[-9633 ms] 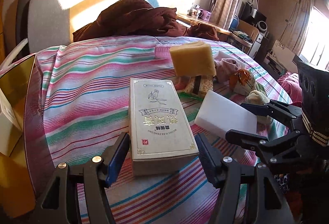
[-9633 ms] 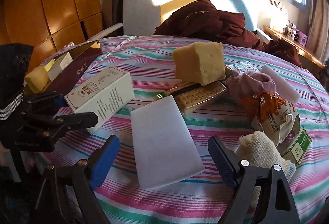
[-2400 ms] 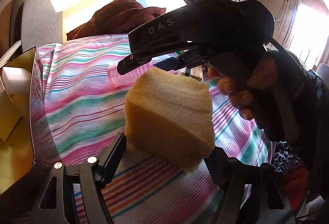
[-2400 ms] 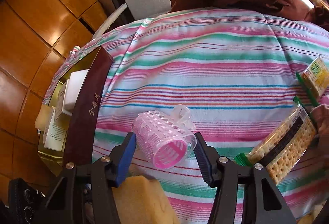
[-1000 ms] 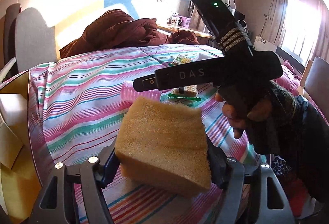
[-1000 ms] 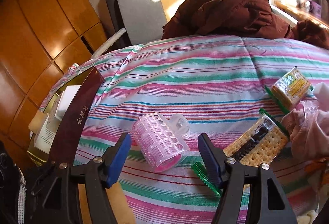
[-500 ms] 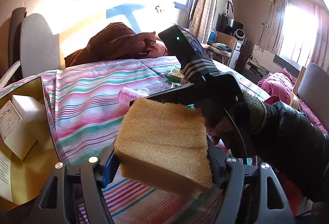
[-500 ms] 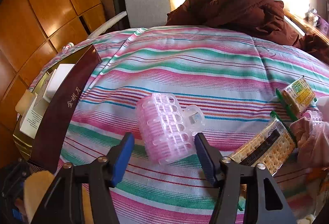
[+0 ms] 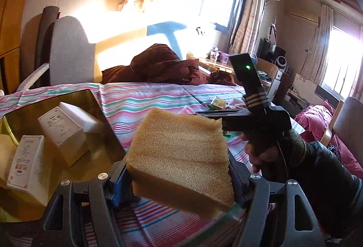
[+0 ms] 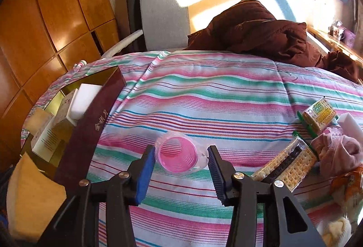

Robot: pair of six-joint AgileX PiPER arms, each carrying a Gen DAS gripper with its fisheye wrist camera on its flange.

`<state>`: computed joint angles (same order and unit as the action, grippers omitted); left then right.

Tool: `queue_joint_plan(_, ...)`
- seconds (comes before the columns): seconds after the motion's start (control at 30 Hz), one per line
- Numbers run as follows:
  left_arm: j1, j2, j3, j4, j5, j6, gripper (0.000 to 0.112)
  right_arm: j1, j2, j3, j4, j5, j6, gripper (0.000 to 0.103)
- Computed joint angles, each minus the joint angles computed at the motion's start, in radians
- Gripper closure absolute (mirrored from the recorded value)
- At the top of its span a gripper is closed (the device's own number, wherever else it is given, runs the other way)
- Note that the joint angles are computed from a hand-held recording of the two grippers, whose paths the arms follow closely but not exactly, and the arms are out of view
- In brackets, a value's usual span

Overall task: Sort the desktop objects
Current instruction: 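Carry sponge and pink roller into the gold tray and open both tools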

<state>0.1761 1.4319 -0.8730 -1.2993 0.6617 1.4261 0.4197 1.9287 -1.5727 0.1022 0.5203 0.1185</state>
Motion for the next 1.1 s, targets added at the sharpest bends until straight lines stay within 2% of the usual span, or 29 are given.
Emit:
queue_joint_plan(0.17,0.115,0.021,-0.029,-0.01,0.01,-0.011,0.04,0.061,-0.006,-0.019,-0.081,-0.01,0.067,0.056)
queue_joint_plan(0.3,0.186,0.033,-0.048,-0.014,0.011,-0.011,0.04,0.08,-0.016,-0.018,-0.082,-0.028,0.101,0.056)
queue_joint_plan(0.43,0.263,0.052,-0.08,-0.006,0.023,-0.03,0.04,0.103,-0.043,-0.02,-0.02,-0.055,0.064,0.056)
queue_joint_plan(0.57,0.307,0.08,-0.123,0.029,-0.003,-0.059,0.04,0.16,-0.058,-0.049,0.065,-0.079,-0.035,0.056)
queue_joint_plan(0.73,0.337,0.122,-0.203,0.092,-0.033,-0.128,0.04,0.242,0.015,-0.169,0.129,-0.035,-0.126,0.056)
queue_joint_plan(0.83,0.333,0.156,-0.269,0.166,-0.06,-0.198,0.04,0.28,0.094,-0.272,0.106,0.022,-0.117,0.056)
queue_joint_plan(1.0,0.323,0.247,-0.407,0.282,-0.043,-0.327,0.04,0.309,0.19,-0.384,0.111,0.105,-0.13,0.056)
queue_joint_plan(1.1,0.312,0.29,-0.472,0.336,-0.034,-0.399,0.04,0.314,0.212,-0.398,0.084,0.12,-0.099,0.056)
